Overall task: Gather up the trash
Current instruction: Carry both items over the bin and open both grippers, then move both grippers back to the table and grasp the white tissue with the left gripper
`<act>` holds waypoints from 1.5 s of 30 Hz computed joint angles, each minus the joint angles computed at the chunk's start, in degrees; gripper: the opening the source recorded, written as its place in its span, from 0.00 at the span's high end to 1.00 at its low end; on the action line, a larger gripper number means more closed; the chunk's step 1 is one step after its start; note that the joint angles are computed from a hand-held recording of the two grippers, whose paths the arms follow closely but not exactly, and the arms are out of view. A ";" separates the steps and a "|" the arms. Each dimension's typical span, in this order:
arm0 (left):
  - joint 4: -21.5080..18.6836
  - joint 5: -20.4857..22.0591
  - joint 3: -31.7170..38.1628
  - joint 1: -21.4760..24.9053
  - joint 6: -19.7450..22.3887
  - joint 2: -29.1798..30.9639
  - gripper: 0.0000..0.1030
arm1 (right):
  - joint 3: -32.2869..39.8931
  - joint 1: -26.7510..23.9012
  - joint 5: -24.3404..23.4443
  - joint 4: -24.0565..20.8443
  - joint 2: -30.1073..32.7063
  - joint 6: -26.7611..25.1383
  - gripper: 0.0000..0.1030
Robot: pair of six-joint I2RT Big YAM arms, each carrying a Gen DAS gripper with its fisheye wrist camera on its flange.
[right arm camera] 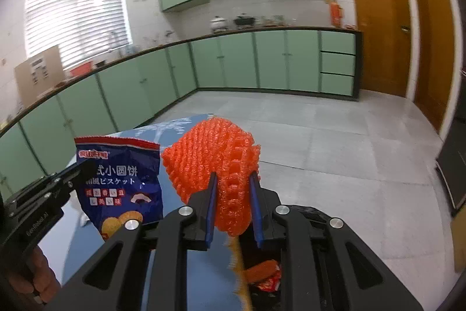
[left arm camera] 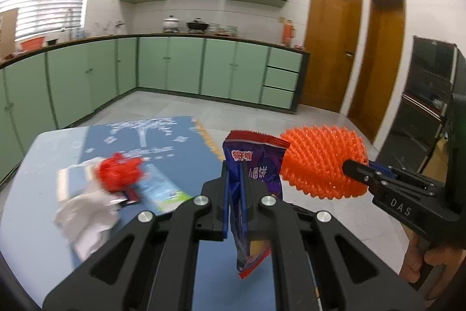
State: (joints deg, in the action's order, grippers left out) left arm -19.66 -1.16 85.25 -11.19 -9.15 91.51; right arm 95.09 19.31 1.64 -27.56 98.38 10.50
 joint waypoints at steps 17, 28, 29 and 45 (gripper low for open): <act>-6.09 2.95 18.38 -7.10 3.50 17.70 0.95 | -7.46 -9.63 5.06 -0.46 -0.24 3.32 0.80; -16.23 3.96 27.88 -7.44 4.61 26.33 0.92 | -6.16 -11.55 4.46 -2.68 5.49 4.47 0.79; -16.84 3.90 28.46 -7.42 4.82 26.91 0.91 | -5.82 -11.69 4.38 -3.04 6.03 4.48 0.78; -12.29 2.12 21.08 -5.47 3.11 20.00 0.51 | -5.04 -10.45 5.89 -2.66 4.81 4.10 0.24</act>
